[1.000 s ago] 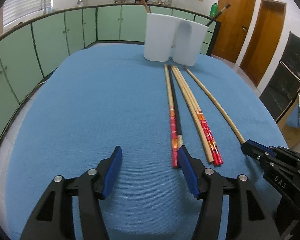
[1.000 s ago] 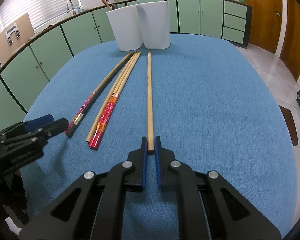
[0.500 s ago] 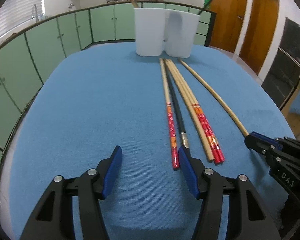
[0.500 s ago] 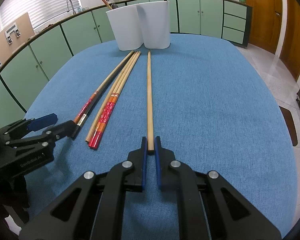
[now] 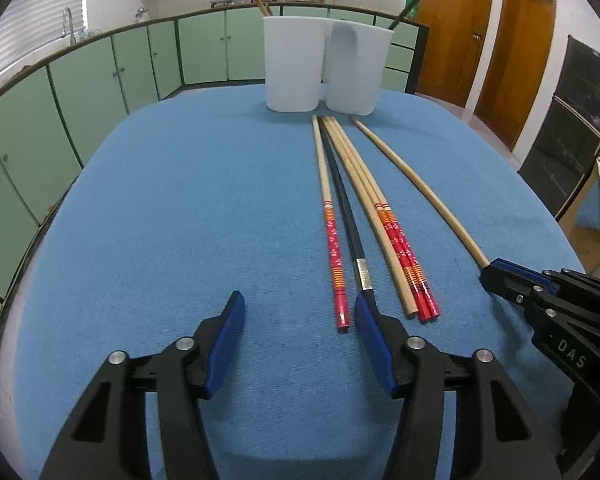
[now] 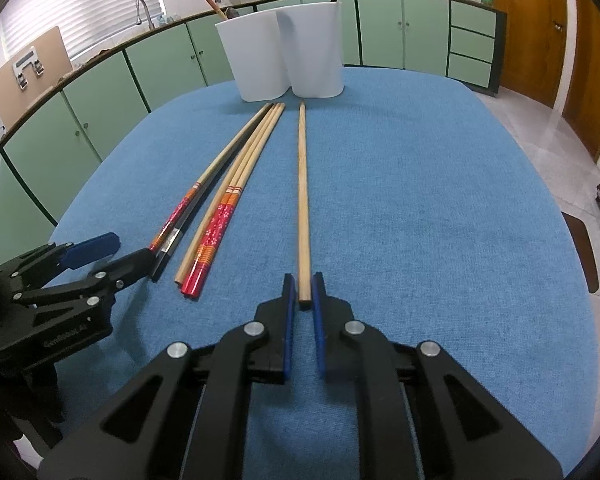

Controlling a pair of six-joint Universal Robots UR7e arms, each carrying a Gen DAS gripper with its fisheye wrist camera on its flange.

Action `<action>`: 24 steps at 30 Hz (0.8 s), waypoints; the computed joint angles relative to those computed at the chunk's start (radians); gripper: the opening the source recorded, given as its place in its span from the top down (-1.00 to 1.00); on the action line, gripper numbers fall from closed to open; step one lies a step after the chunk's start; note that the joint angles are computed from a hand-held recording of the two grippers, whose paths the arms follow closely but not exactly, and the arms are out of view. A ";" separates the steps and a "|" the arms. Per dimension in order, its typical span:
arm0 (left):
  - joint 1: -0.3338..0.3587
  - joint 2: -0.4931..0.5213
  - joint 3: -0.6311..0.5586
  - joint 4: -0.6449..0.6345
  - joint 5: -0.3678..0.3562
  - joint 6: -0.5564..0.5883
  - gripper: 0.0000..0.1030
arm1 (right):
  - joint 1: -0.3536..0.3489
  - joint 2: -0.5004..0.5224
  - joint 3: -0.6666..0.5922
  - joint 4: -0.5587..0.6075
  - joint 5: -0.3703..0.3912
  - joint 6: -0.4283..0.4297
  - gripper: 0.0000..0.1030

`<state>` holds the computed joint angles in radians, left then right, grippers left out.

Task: Organize utensils
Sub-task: 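Hold the wooden chopstick with the right tool while the left tool approaches the red chopsticks, then grasp a red-patterned chopstick with the left tool while the right tool holds the wooden chopstick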

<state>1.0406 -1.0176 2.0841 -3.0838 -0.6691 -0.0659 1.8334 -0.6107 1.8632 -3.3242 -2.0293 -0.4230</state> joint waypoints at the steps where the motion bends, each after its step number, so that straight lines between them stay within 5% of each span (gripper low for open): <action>1: -0.002 0.007 -0.004 -0.001 0.006 0.004 0.06 | 0.000 0.000 0.000 0.000 -0.001 -0.001 0.80; 8: -0.003 0.013 -0.005 -0.016 -0.024 0.026 0.89 | -0.004 -0.002 -0.002 0.005 0.005 0.000 0.87; 24: -0.082 -0.086 0.047 -0.154 -0.001 0.112 0.89 | 0.030 -0.088 0.046 -0.082 0.083 -0.044 0.88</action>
<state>0.9588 -1.1041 2.1314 -3.2377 -0.6698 0.0463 1.8631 -0.6991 1.9096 -3.4064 -1.9464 -0.4666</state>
